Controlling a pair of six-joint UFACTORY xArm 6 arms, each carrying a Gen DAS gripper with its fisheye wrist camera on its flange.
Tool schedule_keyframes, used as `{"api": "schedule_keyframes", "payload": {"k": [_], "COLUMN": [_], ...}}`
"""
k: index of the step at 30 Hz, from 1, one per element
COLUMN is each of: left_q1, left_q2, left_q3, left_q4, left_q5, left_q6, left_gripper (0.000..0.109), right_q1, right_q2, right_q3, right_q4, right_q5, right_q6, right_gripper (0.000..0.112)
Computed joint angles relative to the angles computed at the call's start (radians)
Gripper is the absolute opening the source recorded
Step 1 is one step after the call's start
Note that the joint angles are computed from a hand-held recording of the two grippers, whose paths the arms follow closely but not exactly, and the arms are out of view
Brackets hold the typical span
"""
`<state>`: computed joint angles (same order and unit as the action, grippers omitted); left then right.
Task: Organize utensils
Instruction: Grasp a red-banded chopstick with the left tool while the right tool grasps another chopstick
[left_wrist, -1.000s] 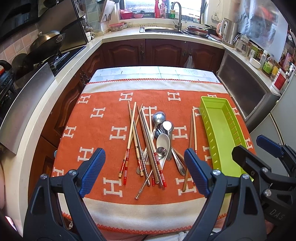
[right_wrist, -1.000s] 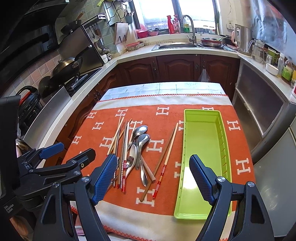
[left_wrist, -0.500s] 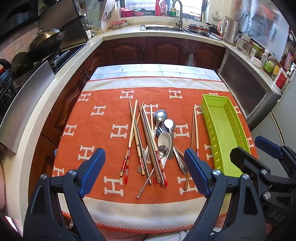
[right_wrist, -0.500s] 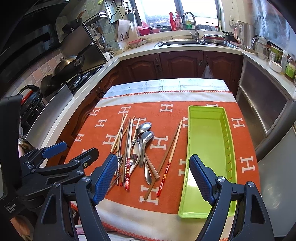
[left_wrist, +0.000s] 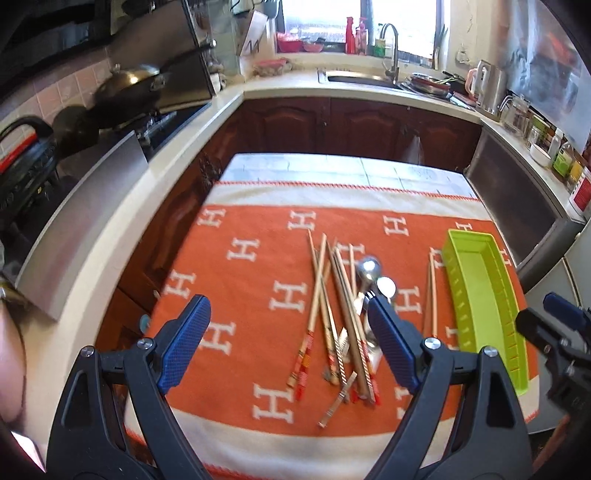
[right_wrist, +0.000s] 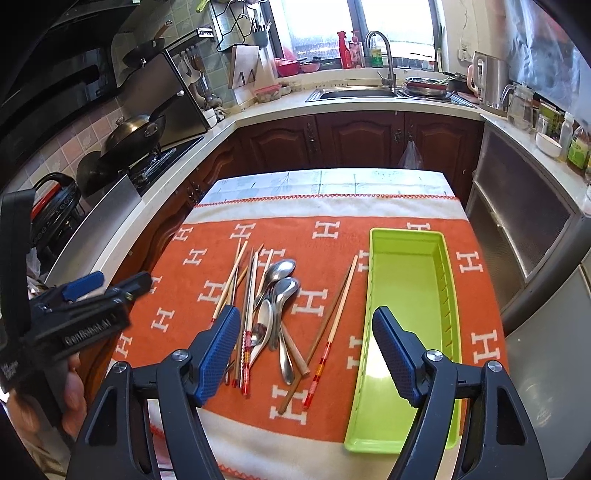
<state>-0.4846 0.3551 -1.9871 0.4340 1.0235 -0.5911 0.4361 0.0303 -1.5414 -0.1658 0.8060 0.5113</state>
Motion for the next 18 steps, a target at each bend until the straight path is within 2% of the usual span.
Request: {"api": "schedule_keyframes", "payload": {"k": [3,7,11,15,18], "left_q1": [0.017,0.033,0.064,0.102,0.133], "left_q2": [-0.004,0.003,0.054,0.119,0.147], "left_q3": [0.005,-0.010,-0.078,-0.129,-0.109], "left_q4": [0.016,0.036,-0.005,-0.088,-0.223], "left_q5": [-0.034,-0.056,-0.023,-0.012,-0.057], "left_q6": [0.065,0.092,0.110,0.145,0.213], "left_gripper": [0.086,0.086,0.086,0.086,0.085], "right_q1": [-0.015,-0.035,-0.045,-0.043,-0.044], "right_q2": [0.035,0.103,0.199,0.301,0.397], "right_q3": [-0.047,-0.131,-0.248,-0.369,-0.473], "right_q4": [0.026,0.089,0.132,0.174,0.237], "right_q5": [0.018,0.041,0.080,0.122,0.149], "right_q6": [-0.018,-0.061,-0.117,-0.161,-0.207], "right_gripper": [0.071,0.067,0.062,0.057,0.051]}}
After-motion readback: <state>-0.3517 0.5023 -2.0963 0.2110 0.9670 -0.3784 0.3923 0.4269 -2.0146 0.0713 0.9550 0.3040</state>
